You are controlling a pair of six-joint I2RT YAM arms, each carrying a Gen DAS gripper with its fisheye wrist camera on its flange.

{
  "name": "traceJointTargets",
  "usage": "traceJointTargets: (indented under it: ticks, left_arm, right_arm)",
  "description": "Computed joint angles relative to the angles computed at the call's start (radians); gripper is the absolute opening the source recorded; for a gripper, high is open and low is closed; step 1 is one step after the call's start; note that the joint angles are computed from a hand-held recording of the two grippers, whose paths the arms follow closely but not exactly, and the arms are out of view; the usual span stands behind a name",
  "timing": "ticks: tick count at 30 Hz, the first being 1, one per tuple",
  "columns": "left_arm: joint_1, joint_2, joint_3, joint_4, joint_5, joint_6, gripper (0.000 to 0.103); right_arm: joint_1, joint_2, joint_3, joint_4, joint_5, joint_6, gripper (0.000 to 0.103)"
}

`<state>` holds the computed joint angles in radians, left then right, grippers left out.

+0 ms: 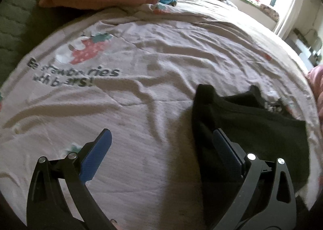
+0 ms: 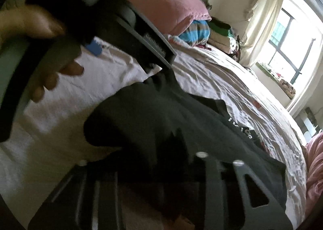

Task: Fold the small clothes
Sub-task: 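Move both grippers to one long edge of the black shirt and close them, then lift the gripped edge with both grippers and fold it over the shirt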

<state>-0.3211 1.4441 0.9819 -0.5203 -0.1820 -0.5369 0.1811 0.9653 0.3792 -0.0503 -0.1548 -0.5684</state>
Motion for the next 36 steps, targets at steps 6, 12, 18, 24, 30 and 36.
traceJointTargets:
  ticks: [6, 12, 18, 24, 30, 36]
  left_arm:
    - [0.011, -0.006, -0.026, 0.074, 0.185, -0.029, 0.093]
    - [0.005, 0.011, -0.063, 0.157, 0.282, -0.077, 0.093]
    - [0.000, 0.017, -0.094, 0.247, 0.386, -0.135, 0.053]
    - [-0.081, -0.001, -0.060, 0.217, 0.334, -0.122, 0.017]
    - [-0.161, -0.028, -0.010, 0.173, 0.257, -0.144, 0.015]
    - [-0.269, -0.001, 0.109, 0.091, 0.148, -0.161, 0.015]
  right_arm:
    - [-0.060, -0.072, -0.015, -0.024, -0.065, 0.013, 0.020]
    - [-0.129, -0.117, -0.024, -0.045, -0.142, 0.015, 0.019]
    - [-0.186, -0.184, -0.028, -0.103, -0.198, 0.004, 0.018]
    - [-0.260, -0.225, -0.023, -0.155, -0.269, -0.002, 0.014]
    - [-0.430, -0.244, 0.011, -0.225, -0.415, -0.019, 0.013]
    - [-0.630, -0.221, 0.072, -0.315, -0.576, -0.063, 0.011]
